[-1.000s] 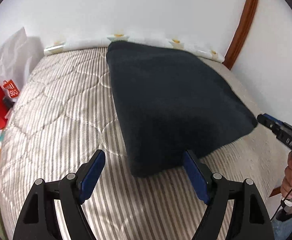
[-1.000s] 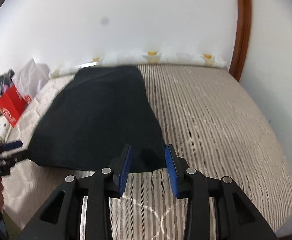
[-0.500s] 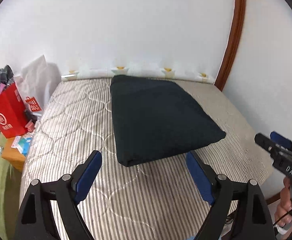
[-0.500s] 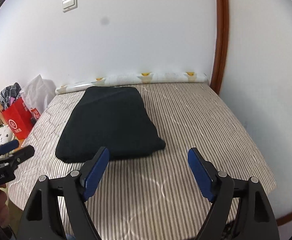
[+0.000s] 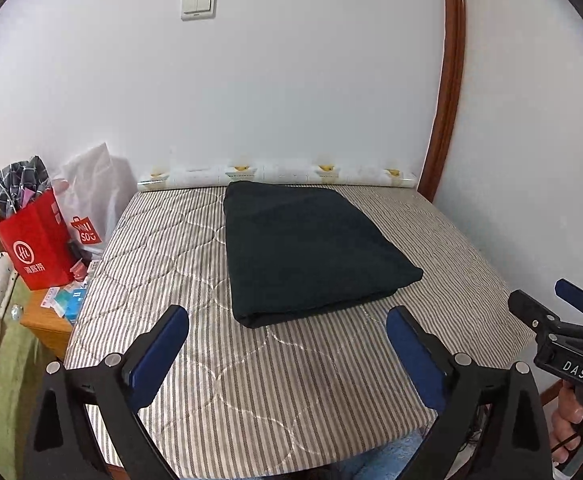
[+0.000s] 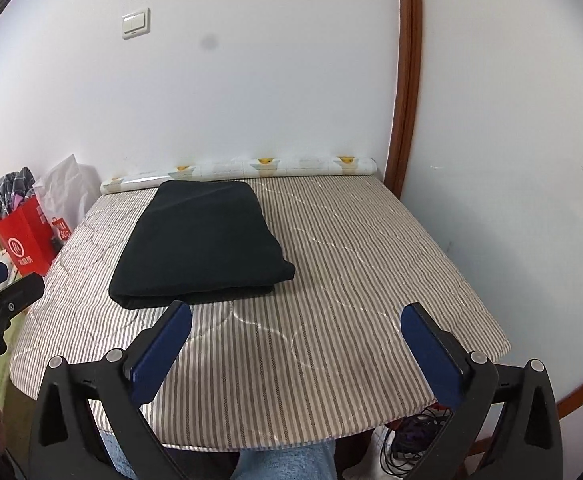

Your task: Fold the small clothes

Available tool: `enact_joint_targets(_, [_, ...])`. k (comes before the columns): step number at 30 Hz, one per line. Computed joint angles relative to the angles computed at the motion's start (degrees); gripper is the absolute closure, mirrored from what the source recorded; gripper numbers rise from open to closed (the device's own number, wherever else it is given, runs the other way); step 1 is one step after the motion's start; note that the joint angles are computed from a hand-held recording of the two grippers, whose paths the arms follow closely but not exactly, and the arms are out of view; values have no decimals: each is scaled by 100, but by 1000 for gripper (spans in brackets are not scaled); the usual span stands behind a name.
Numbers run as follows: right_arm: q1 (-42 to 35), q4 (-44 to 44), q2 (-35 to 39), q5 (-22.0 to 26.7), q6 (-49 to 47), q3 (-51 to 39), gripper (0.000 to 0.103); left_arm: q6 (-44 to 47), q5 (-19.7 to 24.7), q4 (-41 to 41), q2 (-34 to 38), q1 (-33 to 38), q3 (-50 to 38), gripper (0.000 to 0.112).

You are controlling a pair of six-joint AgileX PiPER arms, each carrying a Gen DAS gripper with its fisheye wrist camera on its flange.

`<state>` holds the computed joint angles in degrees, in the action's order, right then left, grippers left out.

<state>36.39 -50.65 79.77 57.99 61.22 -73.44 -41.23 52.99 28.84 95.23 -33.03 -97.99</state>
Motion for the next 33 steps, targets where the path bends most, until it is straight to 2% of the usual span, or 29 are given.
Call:
enact_joint_targets(10, [220, -148, -167, 153, 172, 81, 0, -113, 42, 65, -74, -55, 84, 12])
enact_joint_targets(33, [220, -136, -159, 140, 190, 144, 0, -255, -41, 123, -82, -34, 258, 12])
